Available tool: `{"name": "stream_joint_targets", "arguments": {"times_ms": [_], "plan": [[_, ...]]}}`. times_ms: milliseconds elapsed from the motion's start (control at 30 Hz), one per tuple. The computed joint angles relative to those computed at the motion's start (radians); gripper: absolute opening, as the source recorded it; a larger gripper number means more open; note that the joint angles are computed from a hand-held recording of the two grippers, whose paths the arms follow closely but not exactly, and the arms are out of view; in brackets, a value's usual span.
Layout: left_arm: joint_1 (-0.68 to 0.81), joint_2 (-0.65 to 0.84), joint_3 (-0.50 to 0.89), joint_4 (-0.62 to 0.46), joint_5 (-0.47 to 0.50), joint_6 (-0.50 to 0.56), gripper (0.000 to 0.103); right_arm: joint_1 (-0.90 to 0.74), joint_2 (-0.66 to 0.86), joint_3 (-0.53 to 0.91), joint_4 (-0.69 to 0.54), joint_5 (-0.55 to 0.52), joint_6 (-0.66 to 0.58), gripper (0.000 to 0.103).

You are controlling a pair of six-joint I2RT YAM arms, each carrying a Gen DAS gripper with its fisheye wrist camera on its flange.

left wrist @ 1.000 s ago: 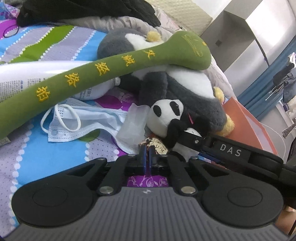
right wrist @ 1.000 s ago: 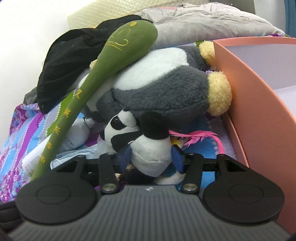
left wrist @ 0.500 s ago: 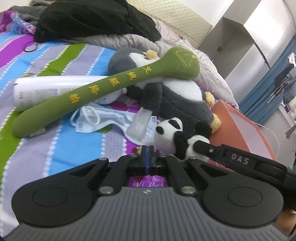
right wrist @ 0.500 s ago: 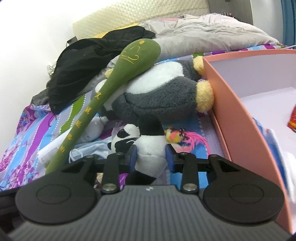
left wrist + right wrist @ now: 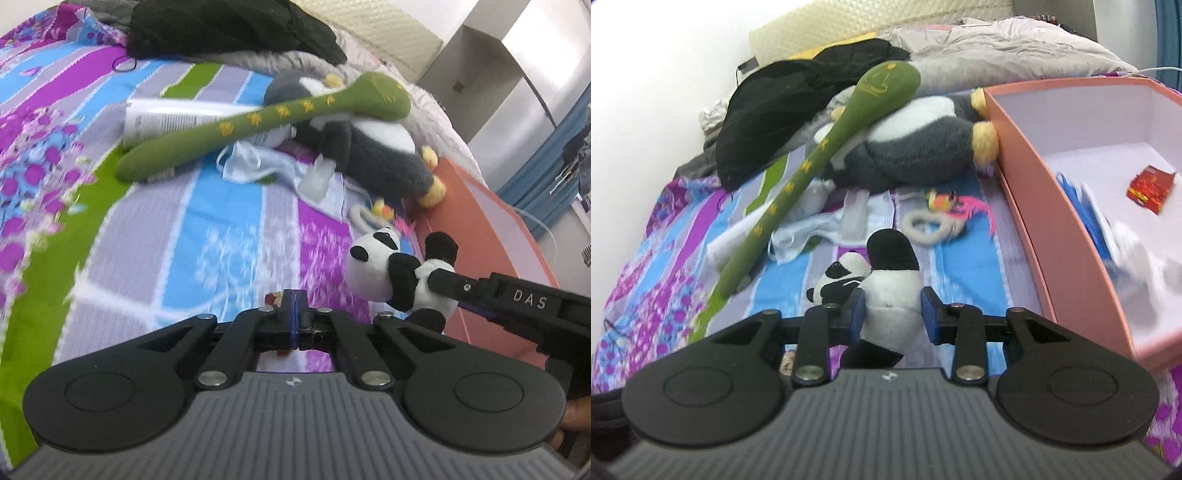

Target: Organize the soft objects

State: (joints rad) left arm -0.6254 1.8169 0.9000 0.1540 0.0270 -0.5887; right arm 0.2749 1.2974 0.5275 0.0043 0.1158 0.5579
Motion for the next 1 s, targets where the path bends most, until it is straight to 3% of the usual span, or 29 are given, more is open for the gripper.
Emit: {"name": "stream_joint_targets", "arguments": {"times_ms": [267, 533, 600, 700, 1000], "plan": [[0.021, -0.034, -0.077, -0.036, -0.004, -0.003, 0.000, 0.048, -0.037, -0.042, -0.086, 0.013, 0.081, 0.037], [0.041, -0.031, -0.091, -0.024, 0.033, 0.034, 0.003, 0.037, -0.078, -0.026, -0.145, 0.006, -0.014, 0.043], [0.045, -0.031, -0.093, -0.018, 0.050, 0.033, 0.011, 0.032, -0.086, -0.016, -0.158, 0.015, -0.065, 0.048], [0.049, -0.035, -0.100, 0.000, 0.068, 0.037, 0.041, 0.018, -0.096, -0.003, -0.155, 0.008, -0.143, 0.050], [0.065, -0.031, -0.102, 0.039, 0.078, 0.090, 0.042, 0.020, 0.030, 0.081, -0.111, -0.090, -0.383, 0.049]]}}
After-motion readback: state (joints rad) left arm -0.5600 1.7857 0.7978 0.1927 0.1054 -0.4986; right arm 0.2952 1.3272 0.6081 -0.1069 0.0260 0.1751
